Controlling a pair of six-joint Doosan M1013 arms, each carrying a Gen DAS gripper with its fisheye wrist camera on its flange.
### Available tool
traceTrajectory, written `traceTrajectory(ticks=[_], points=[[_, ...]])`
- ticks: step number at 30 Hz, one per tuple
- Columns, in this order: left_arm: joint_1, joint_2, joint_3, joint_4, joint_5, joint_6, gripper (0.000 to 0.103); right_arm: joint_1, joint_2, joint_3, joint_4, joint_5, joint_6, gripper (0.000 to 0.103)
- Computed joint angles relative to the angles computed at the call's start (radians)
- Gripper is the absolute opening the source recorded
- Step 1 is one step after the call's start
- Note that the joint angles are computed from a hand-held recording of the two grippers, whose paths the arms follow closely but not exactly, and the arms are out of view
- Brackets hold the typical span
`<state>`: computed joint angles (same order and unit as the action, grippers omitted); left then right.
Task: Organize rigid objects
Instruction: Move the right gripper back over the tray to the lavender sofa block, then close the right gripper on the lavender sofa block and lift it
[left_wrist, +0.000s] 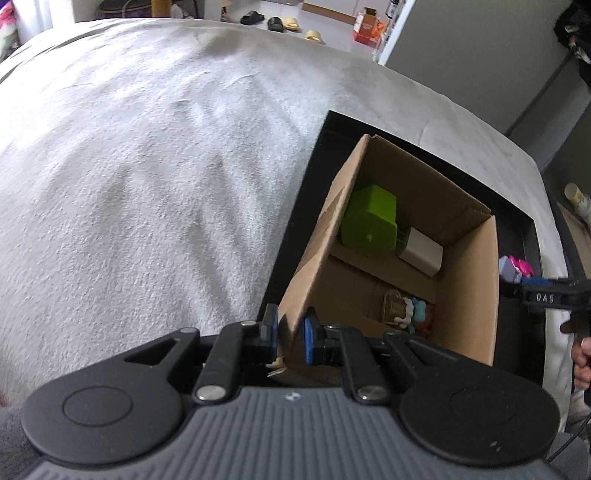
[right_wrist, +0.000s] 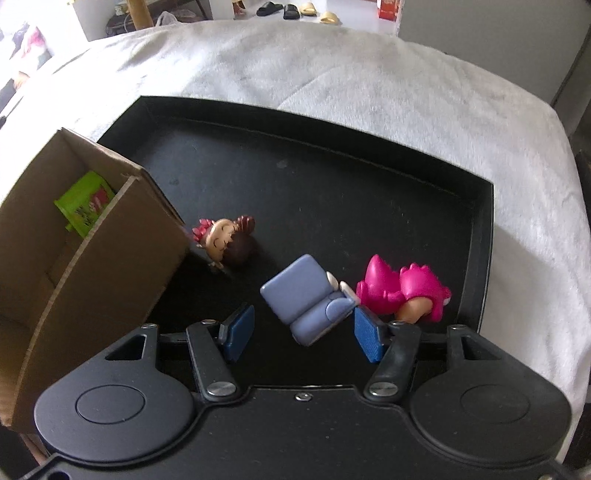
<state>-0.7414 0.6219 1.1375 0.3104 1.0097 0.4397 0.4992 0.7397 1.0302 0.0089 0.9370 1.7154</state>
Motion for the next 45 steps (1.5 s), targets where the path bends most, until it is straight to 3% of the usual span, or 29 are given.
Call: traceTrajectory(ticks=[4, 7, 12, 15, 16, 20, 35, 39, 42, 45], points=[[-0.001, -0.003, 0.002, 0.014, 0.007, -0.02, 0.012, 0.002, 0.006, -0.001, 0.0, 0.033, 0.028, 0.022], [-0.002, 0.0, -0.002, 0.01, 0.011, -0.004, 0.012, 0.001, -0.001, 0.015, 0.018, 0.033, 0.045, 0.012], [0.0, 0.002, -0.002, -0.007, 0.005, 0.021, 0.012, 0.003, -0.014, 0.029, 0.019, 0.031, 0.046, 0.017], [-0.002, 0.003, -0.001, -0.003, 0.003, 0.029, 0.012, 0.001, -0.023, 0.034, 0.022, 0.005, 0.084, 0.054], [-0.002, 0.003, -0.001, -0.004, 0.002, 0.03, 0.012, -0.001, -0.021, 0.03, 0.033, -0.002, 0.094, 0.059], [-0.001, 0.004, -0.001, -0.003, 0.003, 0.033, 0.012, -0.006, -0.009, 0.01, 0.072, -0.006, 0.14, 0.06], [-0.002, 0.012, -0.009, 0.002, 0.009, 0.052, 0.012, -0.006, 0.062, -0.092, -0.009, 0.092, 0.363, 0.061], [-0.002, 0.011, -0.009, 0.003, 0.007, 0.054, 0.012, 0.004, 0.083, -0.12, -0.069, 0.155, 0.387, 0.059], [-0.003, 0.012, -0.01, 0.004, 0.008, 0.054, 0.012, -0.002, 0.067, -0.084, -0.037, 0.122, 0.38, 0.047], [-0.004, 0.012, -0.011, 0.006, 0.01, 0.056, 0.012, 0.0, 0.056, -0.063, -0.053, 0.102, 0.354, 0.046]])
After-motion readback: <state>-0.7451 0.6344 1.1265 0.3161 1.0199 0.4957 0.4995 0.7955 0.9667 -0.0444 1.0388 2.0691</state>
